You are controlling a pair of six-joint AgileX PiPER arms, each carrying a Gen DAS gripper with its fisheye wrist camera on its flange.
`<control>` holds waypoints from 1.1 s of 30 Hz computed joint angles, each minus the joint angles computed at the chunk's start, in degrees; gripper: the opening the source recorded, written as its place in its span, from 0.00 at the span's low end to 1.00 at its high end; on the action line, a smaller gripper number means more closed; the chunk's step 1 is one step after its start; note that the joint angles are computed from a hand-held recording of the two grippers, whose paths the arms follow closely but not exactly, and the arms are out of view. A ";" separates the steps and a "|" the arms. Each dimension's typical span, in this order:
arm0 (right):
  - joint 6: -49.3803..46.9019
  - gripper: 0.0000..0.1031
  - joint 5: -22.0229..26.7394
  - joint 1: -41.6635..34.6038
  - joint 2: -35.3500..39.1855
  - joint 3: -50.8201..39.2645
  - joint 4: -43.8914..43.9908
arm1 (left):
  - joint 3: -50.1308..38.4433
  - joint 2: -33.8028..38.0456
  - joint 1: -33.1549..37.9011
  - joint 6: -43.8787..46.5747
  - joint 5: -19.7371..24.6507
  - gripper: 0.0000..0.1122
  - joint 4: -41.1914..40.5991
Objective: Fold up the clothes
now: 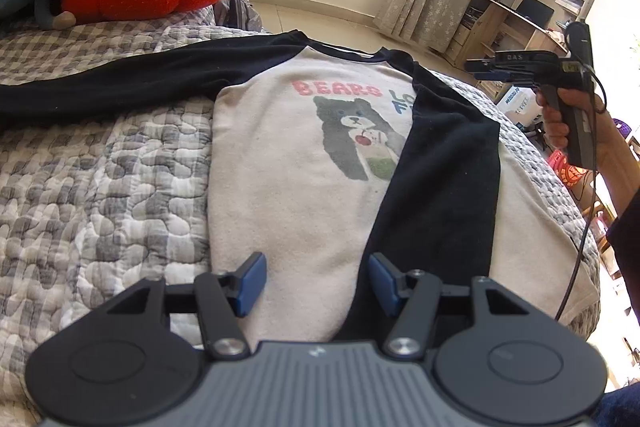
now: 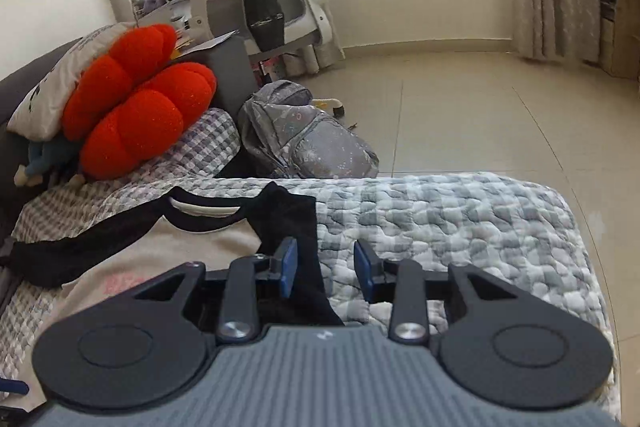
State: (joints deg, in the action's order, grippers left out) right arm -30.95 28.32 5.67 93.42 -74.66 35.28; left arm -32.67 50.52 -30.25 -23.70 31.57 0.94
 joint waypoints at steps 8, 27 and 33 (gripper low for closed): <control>11.05 0.37 4.48 4.76 17.21 -18.58 -15.80 | 0.44 -1.28 4.87 11.13 0.73 0.52 -9.13; -11.72 0.26 5.24 -2.12 14.37 -12.46 12.93 | -1.08 -1.86 3.95 22.23 1.61 0.40 -19.16; -8.79 0.22 6.58 -0.49 14.71 -13.67 3.51 | -0.79 2.23 -0.64 14.93 -0.49 0.28 -13.10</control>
